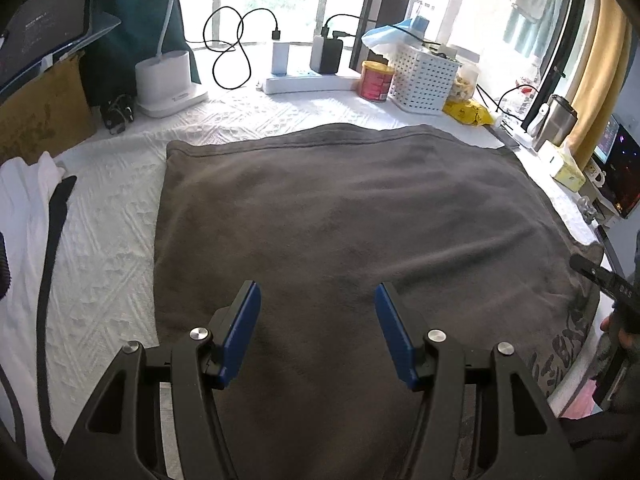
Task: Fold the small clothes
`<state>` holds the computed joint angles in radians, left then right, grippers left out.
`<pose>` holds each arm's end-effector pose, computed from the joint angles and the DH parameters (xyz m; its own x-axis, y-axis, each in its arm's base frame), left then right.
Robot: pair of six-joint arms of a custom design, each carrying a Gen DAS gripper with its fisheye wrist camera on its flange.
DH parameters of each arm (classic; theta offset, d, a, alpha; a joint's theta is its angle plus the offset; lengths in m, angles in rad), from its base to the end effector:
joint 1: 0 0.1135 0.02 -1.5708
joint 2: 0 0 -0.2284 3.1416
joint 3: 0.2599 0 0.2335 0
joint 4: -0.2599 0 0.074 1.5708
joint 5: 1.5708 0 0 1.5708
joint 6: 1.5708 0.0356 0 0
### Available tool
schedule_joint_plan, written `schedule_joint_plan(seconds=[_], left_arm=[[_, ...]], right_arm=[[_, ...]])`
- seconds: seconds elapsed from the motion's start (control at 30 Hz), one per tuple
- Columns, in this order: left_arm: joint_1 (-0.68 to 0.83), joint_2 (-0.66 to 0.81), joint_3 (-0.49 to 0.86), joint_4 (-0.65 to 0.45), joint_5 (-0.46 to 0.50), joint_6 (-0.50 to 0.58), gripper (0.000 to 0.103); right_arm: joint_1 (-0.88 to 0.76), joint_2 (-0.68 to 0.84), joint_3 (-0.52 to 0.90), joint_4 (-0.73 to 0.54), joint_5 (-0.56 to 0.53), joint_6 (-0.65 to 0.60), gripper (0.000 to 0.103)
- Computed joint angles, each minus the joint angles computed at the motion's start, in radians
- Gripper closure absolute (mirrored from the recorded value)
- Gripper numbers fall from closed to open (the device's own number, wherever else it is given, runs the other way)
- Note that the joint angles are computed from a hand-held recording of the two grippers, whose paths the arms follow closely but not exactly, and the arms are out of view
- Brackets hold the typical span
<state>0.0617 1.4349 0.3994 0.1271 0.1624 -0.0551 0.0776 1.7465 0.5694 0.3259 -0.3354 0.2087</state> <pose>0.2228 0.0080 0.0903 -0.7879 -0.1031 -0.6071 -0.0050 0.9869 -0.1612 0.2711 0.0328 0.0721 -0.7935 0.1345 -0.5935 -0.1278 0.9166 0.3787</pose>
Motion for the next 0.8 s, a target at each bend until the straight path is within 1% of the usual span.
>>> schedule_joint_plan(seconds=[0.03,0.1,0.13,0.2,0.43,0.6,0.67,0.73,0.77,0.8], left_arm=[[0.002,0.012,0.006,0.001,0.000,-0.004,0.043],[0.007,0.025,0.015,0.001,0.000,-0.010,0.043],[0.010,0.028,0.017,0.001,0.001,-0.012,0.043],[0.013,0.040,0.029,-0.001,-0.006,-0.017,0.043],[0.044,0.052,0.051,-0.007,-0.020,0.000,0.043],[0.069,0.083,0.066,-0.003,-0.011,0.002,0.043],[0.070,0.091,0.071,-0.001,-0.009,0.004,0.043],[0.067,0.094,0.074,0.002,-0.010,0.003,0.043],[0.065,0.096,0.075,0.006,-0.010,0.003,0.043],[0.065,0.097,0.076,0.007,-0.008,0.004,0.043]], right_arm=[[0.019,0.020,0.030,-0.010,0.014,-0.004,0.015],[0.039,0.062,0.097,-0.048,-0.001,-0.016,0.016],[0.044,0.078,0.123,-0.064,-0.015,-0.020,0.021],[0.058,0.116,0.183,-0.100,-0.031,-0.034,0.027],[0.076,0.215,0.341,-0.196,-0.019,-0.094,0.027],[0.083,0.258,0.393,-0.203,-0.009,-0.125,0.028],[0.091,0.275,0.403,-0.188,0.008,-0.149,0.041],[0.086,0.291,0.419,-0.189,0.024,-0.176,0.071],[0.080,0.297,0.427,-0.197,0.018,-0.178,0.077],[0.072,0.301,0.433,-0.203,0.004,-0.186,0.078]])
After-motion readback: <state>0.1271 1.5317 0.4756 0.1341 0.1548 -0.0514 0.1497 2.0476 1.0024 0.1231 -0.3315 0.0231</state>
